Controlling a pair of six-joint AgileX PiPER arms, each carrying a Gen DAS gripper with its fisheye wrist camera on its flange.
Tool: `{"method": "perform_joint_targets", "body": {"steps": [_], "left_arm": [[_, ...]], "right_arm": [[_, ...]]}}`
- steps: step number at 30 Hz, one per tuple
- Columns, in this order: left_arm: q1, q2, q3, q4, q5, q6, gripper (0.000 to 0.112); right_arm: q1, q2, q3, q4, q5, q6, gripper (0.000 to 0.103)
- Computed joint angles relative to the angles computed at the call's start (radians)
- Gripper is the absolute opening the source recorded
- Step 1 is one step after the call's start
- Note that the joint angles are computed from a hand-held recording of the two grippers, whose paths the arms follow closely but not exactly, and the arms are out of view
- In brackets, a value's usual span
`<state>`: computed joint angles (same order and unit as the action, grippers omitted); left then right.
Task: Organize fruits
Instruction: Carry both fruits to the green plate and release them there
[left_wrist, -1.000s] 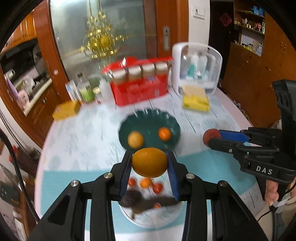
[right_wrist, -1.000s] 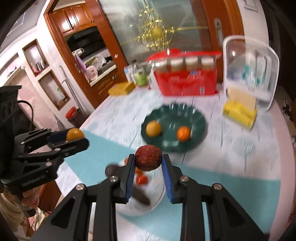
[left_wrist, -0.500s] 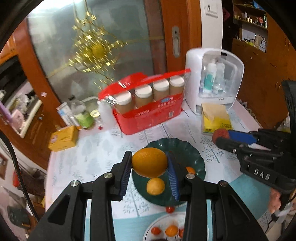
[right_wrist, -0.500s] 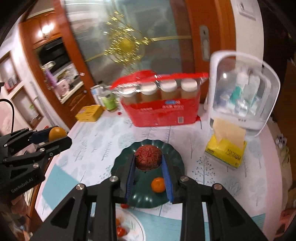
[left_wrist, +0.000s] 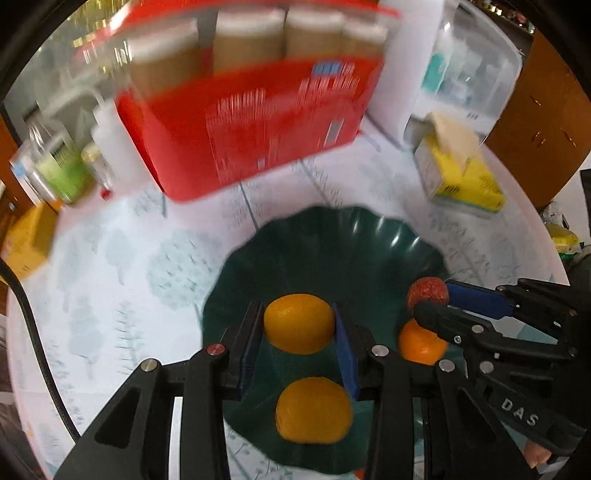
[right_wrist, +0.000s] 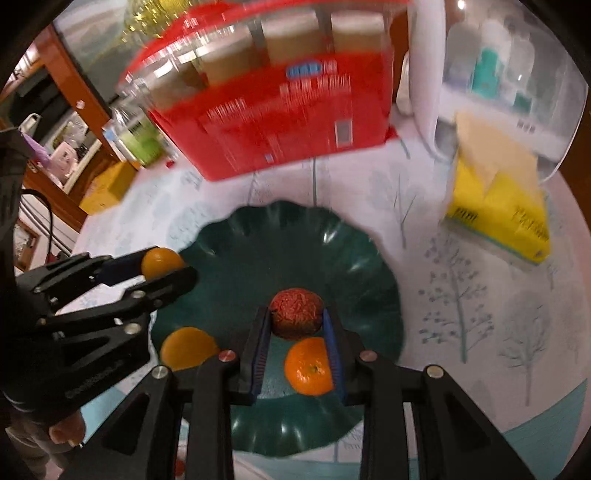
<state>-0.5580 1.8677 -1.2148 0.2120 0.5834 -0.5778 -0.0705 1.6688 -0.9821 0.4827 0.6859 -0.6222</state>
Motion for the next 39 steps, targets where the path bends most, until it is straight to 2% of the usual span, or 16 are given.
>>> {"method": "perform_joint_targets", "body": {"steps": [5, 10, 15, 20, 22, 31, 39], "left_arm": [[0.024, 0.058, 0.027, -0.07, -0.074, 0.072, 0.036], [0.032, 0.078, 0.044, -0.069, -0.103, 0.069, 0.037], [0.043, 0.066, 0.054, -0.023, -0.087, 0.016, 0.068], [0.07, 0.021, 0.072, -0.09, -0.078, 0.059, 0.083], [0.069, -0.001, 0.083, -0.086, -0.073, 0.048, 0.087], [0.012, -0.097, 0.116, -0.009, 0.012, -0.07, 0.094], [-0.08, -0.261, 0.152, 0.089, 0.13, -0.207, 0.096]], "right_arm": [[0.053, 0.059, 0.021, -0.045, -0.092, 0.046, 0.029], [0.074, 0.103, 0.017, -0.047, -0.12, 0.057, 0.03], [0.069, 0.109, 0.02, -0.03, -0.124, 0.032, 0.033], [0.025, 0.083, 0.03, 0.04, -0.097, -0.037, 0.047], [0.016, 0.064, 0.034, 0.044, -0.092, -0.045, 0.047], [0.01, -0.039, 0.086, 0.051, -0.074, -0.073, 0.047], [-0.042, -0.212, 0.15, 0.084, 0.018, -0.123, 0.047]]}}
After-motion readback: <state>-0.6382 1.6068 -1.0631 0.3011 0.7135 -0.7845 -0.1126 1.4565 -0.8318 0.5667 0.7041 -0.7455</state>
